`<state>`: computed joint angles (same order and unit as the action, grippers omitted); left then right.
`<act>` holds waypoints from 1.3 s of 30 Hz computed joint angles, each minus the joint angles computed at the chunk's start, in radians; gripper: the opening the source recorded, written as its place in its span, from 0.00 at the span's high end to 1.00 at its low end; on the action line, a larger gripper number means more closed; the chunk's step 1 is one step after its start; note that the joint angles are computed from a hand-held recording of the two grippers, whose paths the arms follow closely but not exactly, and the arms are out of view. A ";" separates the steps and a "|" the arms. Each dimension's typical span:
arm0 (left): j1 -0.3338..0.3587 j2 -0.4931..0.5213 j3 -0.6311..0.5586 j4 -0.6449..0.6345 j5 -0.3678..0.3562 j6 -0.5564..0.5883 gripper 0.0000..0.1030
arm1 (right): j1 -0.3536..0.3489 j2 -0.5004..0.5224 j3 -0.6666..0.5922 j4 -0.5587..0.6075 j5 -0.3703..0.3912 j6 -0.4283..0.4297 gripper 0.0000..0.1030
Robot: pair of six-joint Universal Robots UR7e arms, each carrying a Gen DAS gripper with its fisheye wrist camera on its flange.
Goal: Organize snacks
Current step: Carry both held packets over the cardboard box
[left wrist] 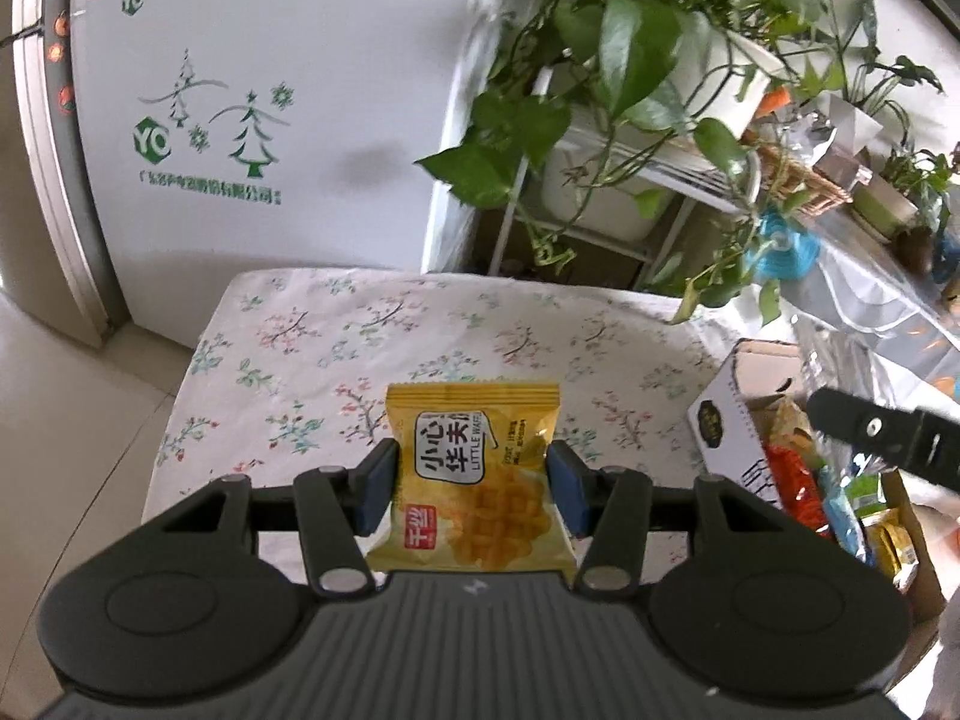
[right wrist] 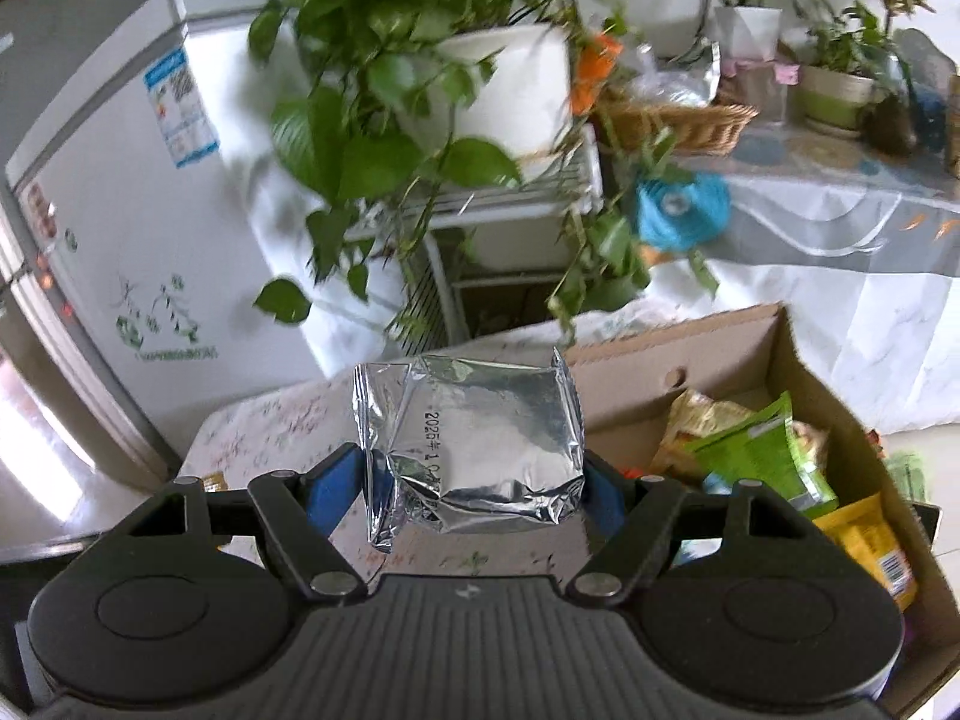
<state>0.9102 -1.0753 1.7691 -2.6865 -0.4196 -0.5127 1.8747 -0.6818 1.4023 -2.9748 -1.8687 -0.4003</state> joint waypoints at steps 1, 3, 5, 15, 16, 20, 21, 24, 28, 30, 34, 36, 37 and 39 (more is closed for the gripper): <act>-0.002 0.003 -0.001 -0.010 0.000 0.011 0.49 | -0.003 -0.005 0.002 -0.006 0.004 0.007 0.21; -0.007 0.009 -0.002 -0.028 -0.002 0.031 0.49 | -0.010 -0.017 0.007 -0.014 0.006 0.023 0.21; -0.012 0.016 -0.004 -0.043 -0.005 0.051 0.49 | -0.017 -0.028 0.009 -0.016 0.005 0.045 0.21; -0.028 0.058 -0.017 -0.098 -0.083 0.167 0.49 | -0.044 -0.067 0.011 -0.032 -0.059 0.165 0.20; -0.030 0.063 -0.016 -0.102 -0.094 0.184 0.49 | -0.050 -0.074 0.013 -0.033 -0.064 0.188 0.20; -0.038 0.080 -0.010 -0.111 -0.155 0.228 0.49 | -0.068 -0.100 0.021 -0.051 -0.076 0.243 0.20; -0.039 0.082 -0.009 -0.109 -0.176 0.232 0.49 | -0.073 -0.107 0.024 -0.057 -0.079 0.249 0.20; -0.049 0.097 -0.012 -0.120 -0.208 0.255 0.49 | -0.088 -0.132 0.037 -0.060 -0.075 0.276 0.20; -0.056 0.125 -0.033 -0.146 -0.264 0.260 0.49 | -0.101 -0.149 0.042 -0.050 -0.084 0.312 0.19; -0.062 0.151 -0.060 -0.146 -0.281 0.260 0.49 | -0.106 -0.156 0.047 -0.042 -0.082 0.332 0.19; -0.071 0.203 -0.117 -0.150 -0.302 0.276 0.49 | -0.113 -0.166 0.049 -0.011 -0.065 0.377 0.19; -0.073 0.227 -0.145 -0.145 -0.311 0.282 0.49 | -0.116 -0.168 0.047 0.006 -0.054 0.395 0.19; -0.075 0.240 -0.160 -0.139 -0.313 0.281 0.49 | -0.117 -0.168 0.046 0.015 -0.049 0.398 0.19; -0.076 0.258 -0.182 -0.128 -0.319 0.278 0.49 | -0.116 -0.167 0.043 0.029 -0.047 0.399 0.19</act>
<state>0.8345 -0.8170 1.5871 -2.8150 -0.7387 -0.2345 1.7585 -0.8492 1.4456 -2.9463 -1.9162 -0.0010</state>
